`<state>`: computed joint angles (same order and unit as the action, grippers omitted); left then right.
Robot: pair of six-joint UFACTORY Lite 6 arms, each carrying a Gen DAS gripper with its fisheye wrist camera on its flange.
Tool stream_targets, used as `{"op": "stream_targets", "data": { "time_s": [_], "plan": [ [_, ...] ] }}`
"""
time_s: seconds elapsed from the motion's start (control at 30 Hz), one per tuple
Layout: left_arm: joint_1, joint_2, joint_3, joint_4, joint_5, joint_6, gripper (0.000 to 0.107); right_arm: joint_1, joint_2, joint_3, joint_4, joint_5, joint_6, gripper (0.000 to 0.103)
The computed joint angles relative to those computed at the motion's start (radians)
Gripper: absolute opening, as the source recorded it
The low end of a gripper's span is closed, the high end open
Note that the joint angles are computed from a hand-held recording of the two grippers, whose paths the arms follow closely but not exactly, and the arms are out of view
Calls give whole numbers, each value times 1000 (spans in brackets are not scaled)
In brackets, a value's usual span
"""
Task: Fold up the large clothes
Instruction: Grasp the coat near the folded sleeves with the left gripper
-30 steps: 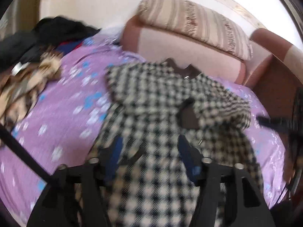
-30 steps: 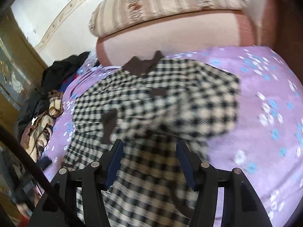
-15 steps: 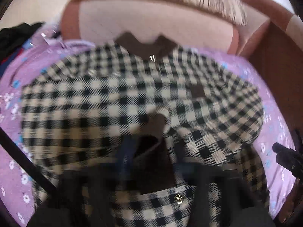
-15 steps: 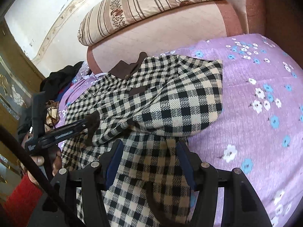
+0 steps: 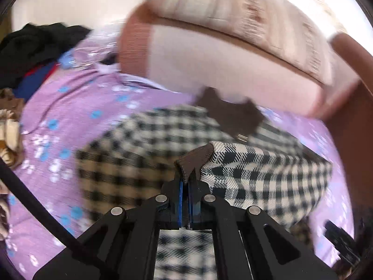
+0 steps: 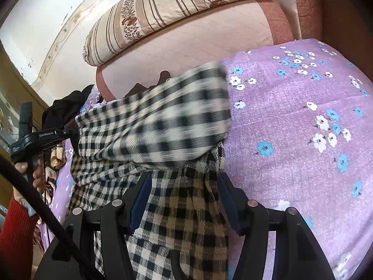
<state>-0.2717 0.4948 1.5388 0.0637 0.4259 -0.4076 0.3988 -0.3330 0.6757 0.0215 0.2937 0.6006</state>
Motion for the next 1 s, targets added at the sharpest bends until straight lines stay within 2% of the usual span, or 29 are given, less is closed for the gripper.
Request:
{"op": "stream_targets", "data": {
  "time_s": [0.23, 0.3, 0.37, 0.47, 0.57, 0.73, 0.8, 0.93, 1.0],
  "plan": [
    [48, 147, 83, 146, 36, -98, 3, 89, 127, 100, -413, 2, 376, 63],
    [37, 159, 79, 240, 34, -194, 7, 134, 151, 124, -555, 27, 503, 63],
    [41, 156, 68, 267, 38, -232, 13, 180, 196, 178, -659, 64, 574, 63],
    [65, 122, 27, 286, 25, -273, 15, 213, 306, 291, -758, 107, 616, 63],
    [77, 44, -55, 350, -8, -339, 16, 202, 496, 482, -715, 110, 521, 63],
    [58, -25, -128, 443, -61, -402, 31, 158, 783, 771, -483, 140, 261, 63],
    [42, -2, -117, 424, -75, -364, 43, 148, 883, 873, -420, 162, 195, 63],
    [6, 97, -62, 477, -46, -403, 44, 146, 1021, 1008, -339, 196, 122, 63],
    [-6, 138, -44, 546, -14, -472, 44, 157, 1050, 1030, -381, 203, 161, 64]
  ]
}}
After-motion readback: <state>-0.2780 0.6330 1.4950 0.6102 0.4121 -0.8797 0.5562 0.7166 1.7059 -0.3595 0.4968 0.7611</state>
